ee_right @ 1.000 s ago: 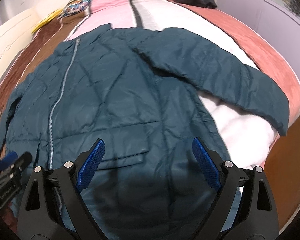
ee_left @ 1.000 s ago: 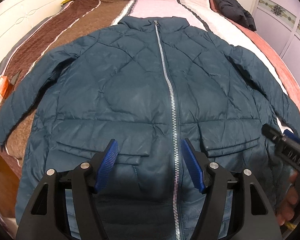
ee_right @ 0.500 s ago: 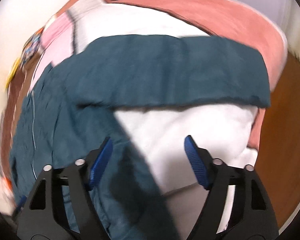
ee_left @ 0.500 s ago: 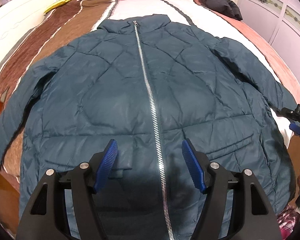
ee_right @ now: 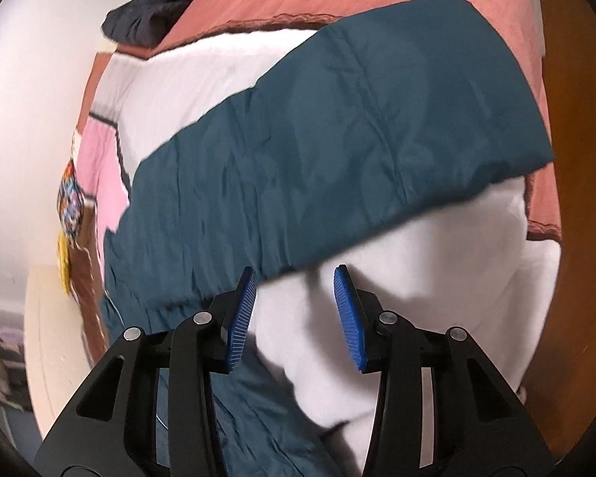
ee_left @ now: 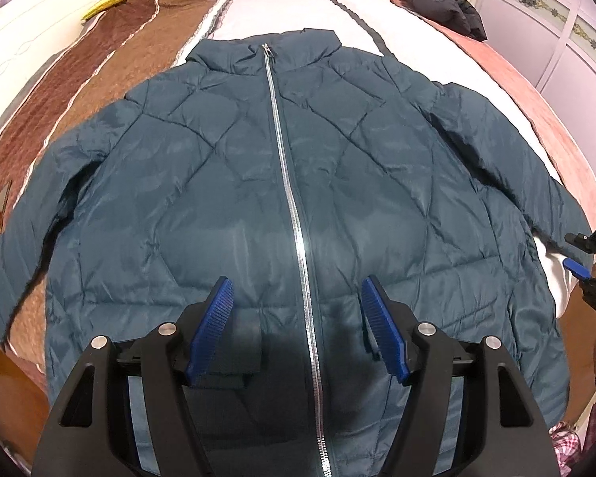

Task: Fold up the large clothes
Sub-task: 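Grasp the jacket sleeve cuff with the right tool and lift it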

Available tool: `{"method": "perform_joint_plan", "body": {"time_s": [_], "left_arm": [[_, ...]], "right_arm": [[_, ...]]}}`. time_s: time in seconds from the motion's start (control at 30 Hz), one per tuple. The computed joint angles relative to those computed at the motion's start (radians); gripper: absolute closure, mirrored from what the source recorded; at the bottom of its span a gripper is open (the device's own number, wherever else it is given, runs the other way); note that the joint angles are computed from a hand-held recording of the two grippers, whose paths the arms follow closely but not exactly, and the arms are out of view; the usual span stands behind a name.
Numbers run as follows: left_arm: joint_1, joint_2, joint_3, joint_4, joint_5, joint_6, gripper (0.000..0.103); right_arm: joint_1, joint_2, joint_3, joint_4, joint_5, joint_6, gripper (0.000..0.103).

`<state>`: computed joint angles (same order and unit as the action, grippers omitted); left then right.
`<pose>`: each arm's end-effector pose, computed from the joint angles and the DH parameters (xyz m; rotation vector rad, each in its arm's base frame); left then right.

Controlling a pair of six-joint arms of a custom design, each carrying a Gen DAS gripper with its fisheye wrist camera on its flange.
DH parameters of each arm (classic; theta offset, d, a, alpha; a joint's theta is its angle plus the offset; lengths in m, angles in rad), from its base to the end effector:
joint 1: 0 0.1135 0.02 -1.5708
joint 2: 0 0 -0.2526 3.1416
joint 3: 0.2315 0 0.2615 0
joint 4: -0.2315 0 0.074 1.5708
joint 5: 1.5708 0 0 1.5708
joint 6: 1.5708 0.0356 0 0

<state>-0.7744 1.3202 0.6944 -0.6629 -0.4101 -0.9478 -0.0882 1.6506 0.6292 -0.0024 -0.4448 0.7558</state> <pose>0.1733 -0.1496 0.1553 -0.3073 2.6326 0.0737 0.2797 -0.0094 0.0889 0.9337 2.4908 0.8112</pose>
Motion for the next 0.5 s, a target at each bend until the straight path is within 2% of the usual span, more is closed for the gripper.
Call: {"method": "perform_joint_plan", "body": {"time_s": [0.17,0.23,0.27,0.3,0.33,0.5], "left_arm": [[0.050,-0.001,0.018,-0.001,0.011,0.043,0.037],[0.074,-0.001,0.022,-0.002,0.020,0.059,0.037],[0.087,-0.003,0.023,-0.002,0.028,0.066,0.037],[0.101,-0.007,0.021,-0.002,0.037,0.073,0.037],[0.111,-0.012,0.020,-0.004,0.042,0.077,0.037],[0.164,-0.085,-0.006,-0.024,0.036,0.087,0.037]], "right_arm": [[-0.016,0.101,0.058,0.021,0.007,0.112,0.062],[-0.011,0.097,0.073,0.018,0.051,0.117,0.064],[-0.003,0.092,0.083,0.014,0.081,0.110,0.070],[0.012,0.073,0.098,-0.008,0.146,0.088,0.085],[0.030,0.060,0.114,-0.022,0.195,0.067,0.091],[0.145,-0.076,0.194,-0.073,0.427,-0.087,0.097]]}}
